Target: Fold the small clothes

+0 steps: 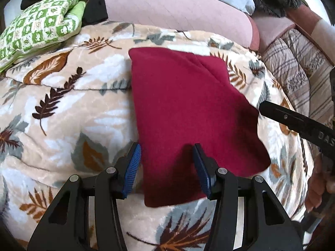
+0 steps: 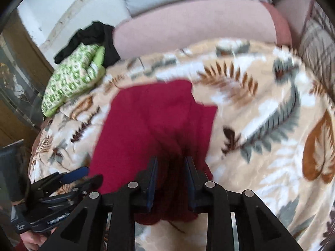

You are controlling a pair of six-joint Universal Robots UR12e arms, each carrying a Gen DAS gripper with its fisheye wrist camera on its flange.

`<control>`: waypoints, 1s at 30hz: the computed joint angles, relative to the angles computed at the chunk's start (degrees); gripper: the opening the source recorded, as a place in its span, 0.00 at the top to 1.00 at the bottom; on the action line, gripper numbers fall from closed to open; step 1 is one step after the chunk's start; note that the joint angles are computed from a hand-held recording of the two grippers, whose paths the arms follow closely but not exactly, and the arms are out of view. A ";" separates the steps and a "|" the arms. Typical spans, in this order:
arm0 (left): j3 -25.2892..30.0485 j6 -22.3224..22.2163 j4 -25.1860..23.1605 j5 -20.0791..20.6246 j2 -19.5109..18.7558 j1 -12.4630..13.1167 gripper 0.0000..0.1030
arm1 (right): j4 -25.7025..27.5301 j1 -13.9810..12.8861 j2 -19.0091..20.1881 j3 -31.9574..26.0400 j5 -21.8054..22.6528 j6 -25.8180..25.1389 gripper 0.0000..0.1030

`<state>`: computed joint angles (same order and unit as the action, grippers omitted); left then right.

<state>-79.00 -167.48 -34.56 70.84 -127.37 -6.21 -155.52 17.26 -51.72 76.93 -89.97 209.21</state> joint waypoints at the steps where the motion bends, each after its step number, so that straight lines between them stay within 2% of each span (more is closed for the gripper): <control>1: 0.48 -0.45 -0.06 0.12 -0.27 -0.03 0.51 | -0.74 0.07 0.44 -0.66 0.60 -0.59 0.76; 5: 2.15 -1.43 0.08 0.78 -1.57 -0.30 0.51 | -0.19 0.40 3.23 -4.52 0.77 -2.52 0.76; 8: 3.43 -1.36 -1.10 0.41 -2.60 -0.42 0.51 | 3.26 0.73 4.71 -6.65 -2.75 -3.23 0.76; 9: 3.72 -1.32 -1.23 0.32 -2.88 -0.50 0.49 | 5.93 0.82 5.11 -7.36 -4.98 -3.14 0.76; 10: 3.90 -1.27 -1.20 0.38 -3.11 -0.59 0.46 | 7.55 0.67 5.38 -7.60 -5.34 -2.91 0.76; 13: 4.44 -1.76 -1.53 -0.02 -3.80 -0.70 0.37 | 4.14 -0.12 5.22 -5.40 -2.83 -1.08 0.76; 16: 5.15 -3.12 -2.69 -1.02 -4.47 -0.63 0.34 | 1.41 -0.42 5.12 -3.96 -2.14 0.30 0.74; 19: 5.34 -3.32 -2.94 -1.37 -4.58 -0.58 0.33 | 0.45 -0.71 4.95 -3.22 -1.10 1.91 0.69; 23: 5.13 -2.12 -2.73 -1.15 -4.38 -0.62 0.33 | 1.26 -0.78 4.65 -3.27 -0.46 3.28 0.67; 27: 5.37 -1.39 -3.50 -2.42 -4.08 -0.13 0.33 | 0.79 0.25 3.85 -3.07 -3.45 1.27 0.66; 30: 5.76 -2.20 -4.75 -3.65 -4.09 0.17 0.33 | 1.23 0.33 3.87 -3.33 -2.48 -0.81 0.66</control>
<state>-73.24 -169.68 -39.31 67.19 -131.46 -6.04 -154.29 17.59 -47.84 73.60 -92.45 208.39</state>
